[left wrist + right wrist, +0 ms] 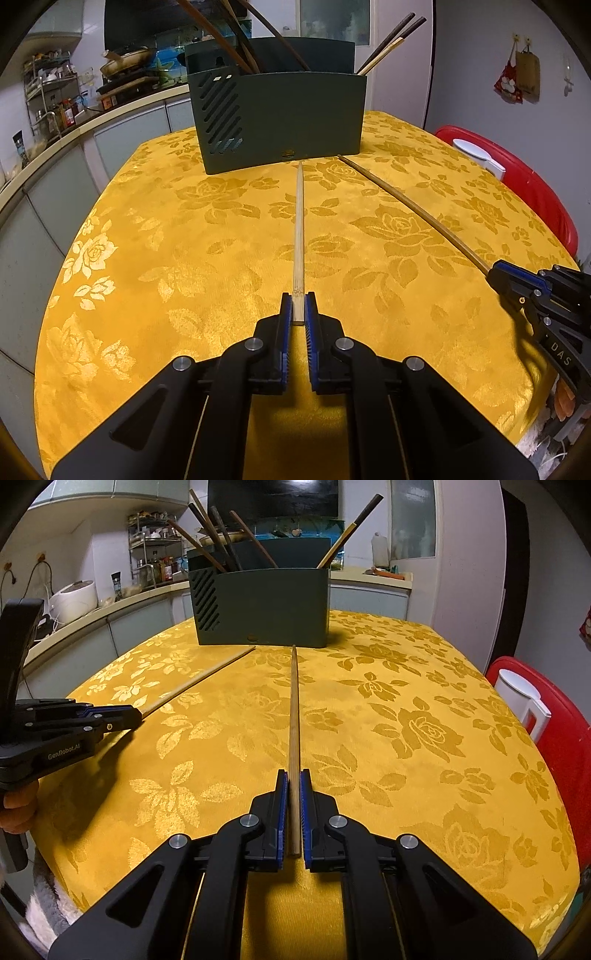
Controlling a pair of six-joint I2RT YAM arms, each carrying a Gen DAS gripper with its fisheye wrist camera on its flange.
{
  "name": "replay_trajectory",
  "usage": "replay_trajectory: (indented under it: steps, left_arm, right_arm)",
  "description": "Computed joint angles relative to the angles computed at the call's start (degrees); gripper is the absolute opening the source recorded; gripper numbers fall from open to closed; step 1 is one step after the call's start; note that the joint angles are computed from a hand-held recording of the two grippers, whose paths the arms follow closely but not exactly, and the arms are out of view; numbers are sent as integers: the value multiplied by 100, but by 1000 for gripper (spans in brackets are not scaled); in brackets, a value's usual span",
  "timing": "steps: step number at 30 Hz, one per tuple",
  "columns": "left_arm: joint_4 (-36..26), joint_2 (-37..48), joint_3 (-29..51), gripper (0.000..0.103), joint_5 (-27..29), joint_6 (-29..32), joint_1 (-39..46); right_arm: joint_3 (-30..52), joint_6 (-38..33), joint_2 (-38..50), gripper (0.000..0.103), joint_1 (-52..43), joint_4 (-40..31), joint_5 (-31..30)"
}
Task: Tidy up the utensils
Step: 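Lift both wooden chopsticks and carry them up toward the green holder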
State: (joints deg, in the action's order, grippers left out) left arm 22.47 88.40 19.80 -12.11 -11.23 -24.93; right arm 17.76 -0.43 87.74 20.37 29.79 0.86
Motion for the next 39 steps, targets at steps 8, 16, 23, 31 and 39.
replay_trajectory:
  steps: [8,16,23,31,39]
  left_arm:
    - [-54,-42,7,7,-5,23,14]
    - [-537,-1299,-204,6,-126,-1,131]
    - [-1233,-2503,-204,7,-258,-18,272]
    - [-1767,-3088,114,6,-241,132,426]
    - [-2017,-3151,640,6,-215,369,507]
  right_arm:
    - [183,31,-84,7,-106,-451,-219]
    - [134,114,-749,7,-106,-845,-380]
    - [177,96,-1396,7,-178,-1177,-528]
    - [564,81,-1962,7,-408,-1640,-827]
    - [1242,151,-2101,7,-595,-1959,-1247]
